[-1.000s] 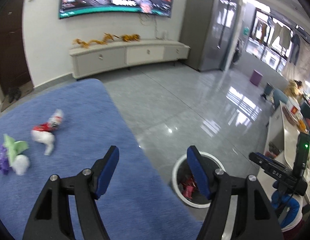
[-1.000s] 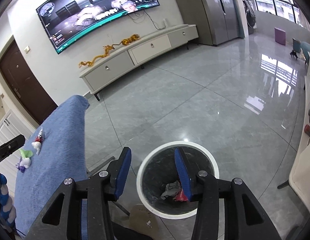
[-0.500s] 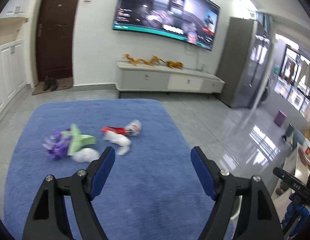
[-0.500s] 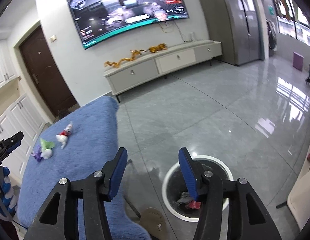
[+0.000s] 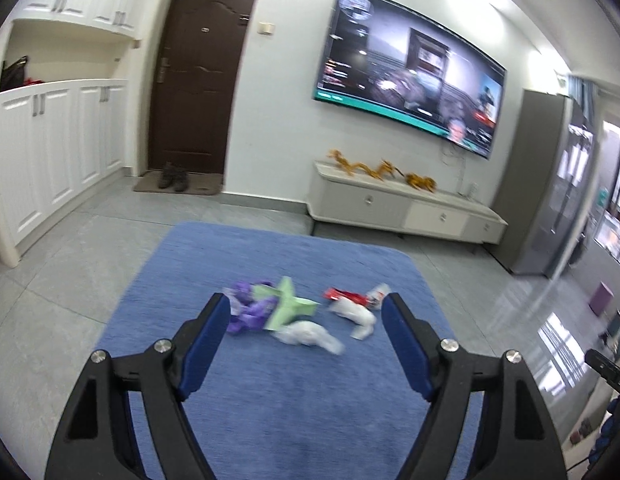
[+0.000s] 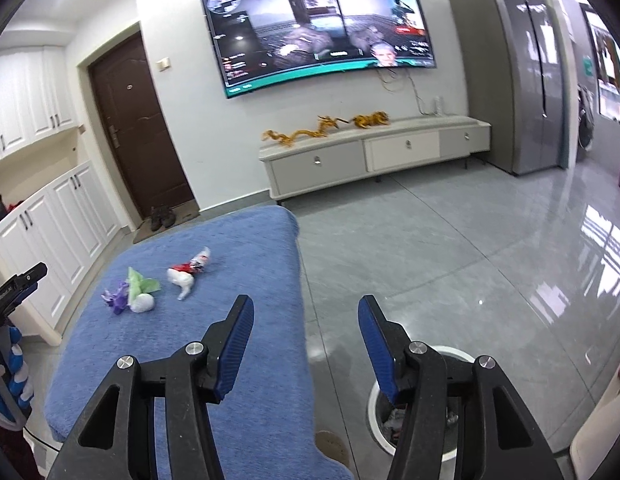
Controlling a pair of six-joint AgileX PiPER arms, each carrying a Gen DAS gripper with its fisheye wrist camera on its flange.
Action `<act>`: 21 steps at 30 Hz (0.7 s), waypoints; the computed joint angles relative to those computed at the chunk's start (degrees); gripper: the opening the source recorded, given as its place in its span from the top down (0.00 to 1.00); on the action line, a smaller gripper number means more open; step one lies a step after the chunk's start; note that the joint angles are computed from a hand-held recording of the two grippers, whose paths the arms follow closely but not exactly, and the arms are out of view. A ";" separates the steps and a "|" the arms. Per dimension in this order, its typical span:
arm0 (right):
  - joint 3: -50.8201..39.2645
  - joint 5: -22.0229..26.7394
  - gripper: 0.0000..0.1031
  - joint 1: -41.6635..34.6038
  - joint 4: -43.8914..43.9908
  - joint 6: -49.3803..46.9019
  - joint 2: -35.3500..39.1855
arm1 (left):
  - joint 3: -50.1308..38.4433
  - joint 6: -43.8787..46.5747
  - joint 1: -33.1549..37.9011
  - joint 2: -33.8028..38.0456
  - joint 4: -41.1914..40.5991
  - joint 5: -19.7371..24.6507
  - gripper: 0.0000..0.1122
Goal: Collect trash
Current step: 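Move both open tools back over the remaining wrappers, then grasp the purple wrapper with the left tool while the right tool grasps the clear plastic bag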
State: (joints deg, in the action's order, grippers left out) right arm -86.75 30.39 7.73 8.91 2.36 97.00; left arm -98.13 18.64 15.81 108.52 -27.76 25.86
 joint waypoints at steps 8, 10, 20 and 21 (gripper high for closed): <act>-5.64 1.93 0.49 2.28 0.44 -1.07 2.33 | -3.86 -5.09 5.25 0.52 4.28 0.46 0.31; -7.76 2.49 0.49 2.67 0.88 -1.61 3.51 | -5.83 -6.52 6.17 0.84 6.30 0.71 0.31; -17.71 5.82 0.48 4.96 1.71 -2.54 10.65 | -10.87 -9.02 8.68 3.93 10.11 1.81 0.31; -18.35 6.24 0.48 5.02 1.73 -2.50 11.27 | -11.31 -9.10 8.83 4.79 10.31 2.06 0.31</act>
